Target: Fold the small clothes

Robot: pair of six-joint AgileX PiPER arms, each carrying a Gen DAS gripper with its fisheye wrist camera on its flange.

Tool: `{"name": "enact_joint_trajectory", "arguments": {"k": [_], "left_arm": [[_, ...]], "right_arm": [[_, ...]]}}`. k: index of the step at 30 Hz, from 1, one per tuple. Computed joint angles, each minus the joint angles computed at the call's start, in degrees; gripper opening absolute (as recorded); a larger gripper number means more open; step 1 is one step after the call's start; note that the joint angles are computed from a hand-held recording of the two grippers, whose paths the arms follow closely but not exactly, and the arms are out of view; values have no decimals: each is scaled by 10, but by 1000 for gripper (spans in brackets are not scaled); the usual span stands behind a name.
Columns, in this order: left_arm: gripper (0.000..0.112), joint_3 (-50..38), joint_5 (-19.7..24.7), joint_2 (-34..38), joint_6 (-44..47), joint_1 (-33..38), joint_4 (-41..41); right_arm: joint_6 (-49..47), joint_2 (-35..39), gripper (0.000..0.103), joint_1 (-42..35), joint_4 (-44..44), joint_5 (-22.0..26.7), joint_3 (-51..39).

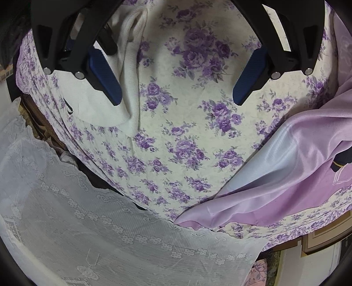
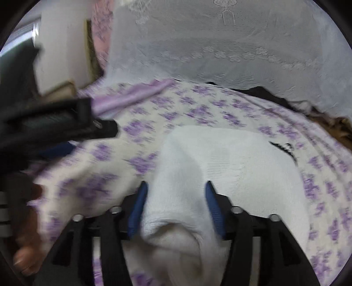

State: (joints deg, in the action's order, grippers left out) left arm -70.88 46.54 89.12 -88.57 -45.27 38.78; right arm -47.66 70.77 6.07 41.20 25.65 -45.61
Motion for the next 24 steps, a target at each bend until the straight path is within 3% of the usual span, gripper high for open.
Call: {"name": "enact_joint_trajectory", "arguments": {"k": [3, 6, 8, 11, 15, 18, 20, 24], "left_arm": [[98, 16, -12, -13, -10, 10, -2], [98, 23, -24, -18, -13, 14, -7], [98, 17, -22, -13, -4, 8, -8], [98, -7, -7, 5, 17, -15, -1], [98, -45, 21, 40, 40, -51, 14], [98, -72, 43, 69, 57, -68, 19], [98, -92, 58, 89, 75, -73, 15], [98, -90, 74, 90, 46, -85, 44]], "right_arm": [[-105, -53, 61, -46, 83, 57, 15], [-211, -100, 61, -154, 185, 136, 24], [-229, -105, 60, -218, 206, 158, 22], [-232, -76, 41, -321, 214, 178, 12], [-227, 2, 21, -397, 205, 204, 3], [-222, 48, 15, -410, 208, 244, 2], [-224, 30, 15, -370, 204, 209, 17], [-192, 40, 16, -315, 189, 193, 7]]}}
